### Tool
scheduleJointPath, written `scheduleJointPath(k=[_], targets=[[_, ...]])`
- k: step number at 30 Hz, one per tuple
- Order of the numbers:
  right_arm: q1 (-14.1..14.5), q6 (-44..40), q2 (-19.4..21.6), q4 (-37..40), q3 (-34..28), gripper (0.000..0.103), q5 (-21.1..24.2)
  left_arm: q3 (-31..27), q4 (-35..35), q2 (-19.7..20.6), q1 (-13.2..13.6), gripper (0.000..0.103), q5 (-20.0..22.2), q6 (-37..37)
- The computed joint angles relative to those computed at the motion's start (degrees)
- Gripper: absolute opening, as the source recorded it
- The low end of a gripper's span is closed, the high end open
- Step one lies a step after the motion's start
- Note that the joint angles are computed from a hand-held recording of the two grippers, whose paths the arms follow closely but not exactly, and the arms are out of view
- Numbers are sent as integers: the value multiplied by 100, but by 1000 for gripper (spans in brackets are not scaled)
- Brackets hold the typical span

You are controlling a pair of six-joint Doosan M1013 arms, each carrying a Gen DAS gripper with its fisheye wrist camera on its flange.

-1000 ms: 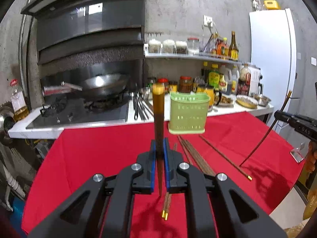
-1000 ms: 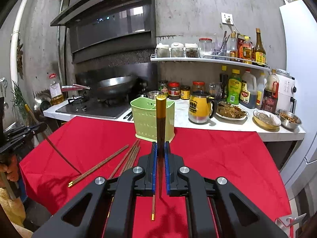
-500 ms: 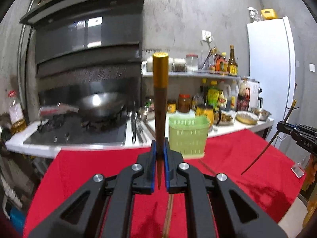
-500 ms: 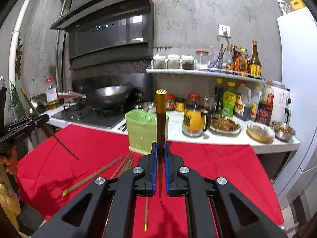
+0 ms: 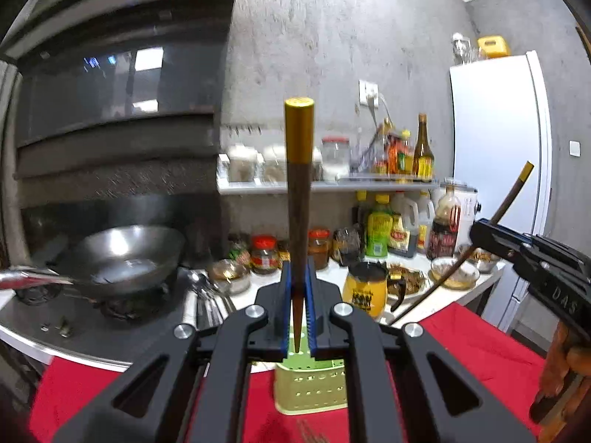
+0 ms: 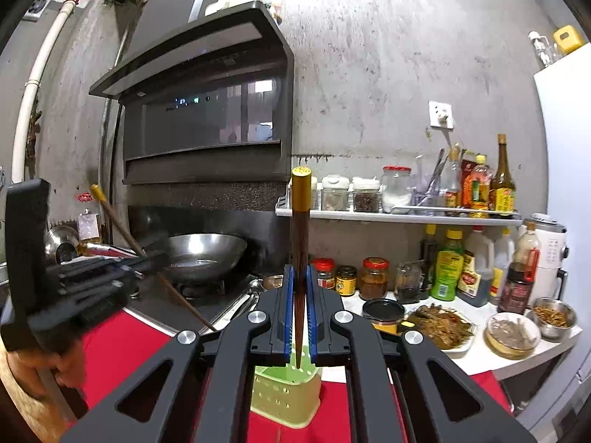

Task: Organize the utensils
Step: 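Lower the left tool's chopstick into the green holder while the right tool does too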

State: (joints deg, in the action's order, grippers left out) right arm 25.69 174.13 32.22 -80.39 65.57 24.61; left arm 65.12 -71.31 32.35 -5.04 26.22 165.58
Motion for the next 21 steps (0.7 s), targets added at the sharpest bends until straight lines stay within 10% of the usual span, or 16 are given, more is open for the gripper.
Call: scheduleJointPath(k=[9, 12, 18, 21], targets=[[-153, -2392, 451, 2534, -478, 16, 131, -735, 2148, 622, -102, 9, 533, -2092], [-93, -1962, 326, 2010, -269, 53, 180, -570, 1933, 506, -74, 50, 419, -1936], [38, -862, -182, 994, 422, 54, 344, 346, 595, -207, 89, 52, -17, -532], [110, -813, -462, 1171, 835, 54, 440, 812, 1062, -543, 126, 55, -358, -824]])
